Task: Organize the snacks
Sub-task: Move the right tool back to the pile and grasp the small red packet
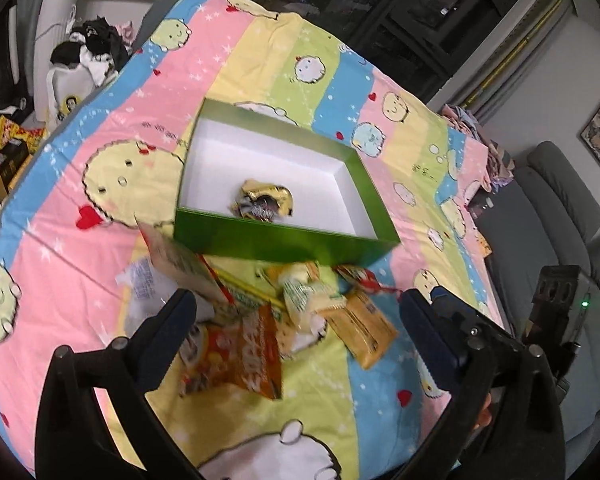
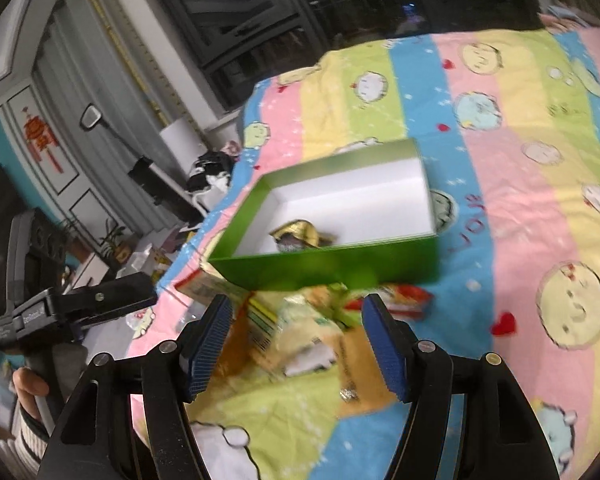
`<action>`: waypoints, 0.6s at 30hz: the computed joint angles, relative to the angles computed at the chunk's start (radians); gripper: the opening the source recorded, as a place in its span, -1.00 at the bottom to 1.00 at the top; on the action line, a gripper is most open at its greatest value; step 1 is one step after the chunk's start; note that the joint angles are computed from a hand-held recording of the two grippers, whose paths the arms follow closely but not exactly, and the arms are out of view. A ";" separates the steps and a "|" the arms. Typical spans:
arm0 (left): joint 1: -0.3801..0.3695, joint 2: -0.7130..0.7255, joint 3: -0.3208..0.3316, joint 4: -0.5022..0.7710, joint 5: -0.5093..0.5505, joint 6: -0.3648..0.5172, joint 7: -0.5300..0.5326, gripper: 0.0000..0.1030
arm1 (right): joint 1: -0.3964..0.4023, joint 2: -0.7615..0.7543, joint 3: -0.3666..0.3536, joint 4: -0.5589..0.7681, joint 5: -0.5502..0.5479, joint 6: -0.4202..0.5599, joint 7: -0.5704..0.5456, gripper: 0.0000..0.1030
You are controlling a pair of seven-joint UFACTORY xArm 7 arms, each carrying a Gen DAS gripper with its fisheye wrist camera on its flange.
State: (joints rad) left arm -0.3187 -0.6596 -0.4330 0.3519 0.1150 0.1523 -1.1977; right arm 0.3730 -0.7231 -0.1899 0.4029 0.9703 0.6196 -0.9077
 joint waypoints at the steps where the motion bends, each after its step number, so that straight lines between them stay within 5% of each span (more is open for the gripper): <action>1: -0.014 0.007 0.006 -0.005 -0.007 -0.016 -0.001 0.98 | -0.016 -0.007 -0.009 -0.007 -0.010 0.013 0.012 0.32; 11: -0.122 0.195 0.074 0.056 -0.074 -0.147 0.057 0.96 | -0.139 0.039 -0.102 -0.006 -0.006 0.138 0.069 0.32; 18: -0.172 0.365 0.128 0.154 -0.107 -0.200 0.135 0.89 | -0.210 0.136 -0.096 0.028 0.071 0.214 0.033 0.32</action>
State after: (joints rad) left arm -0.4904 -0.2949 -0.3049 0.5059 0.0076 -0.0479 -1.0624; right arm 0.1631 -0.5872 -0.2857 0.4310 1.0409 0.8339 -0.8747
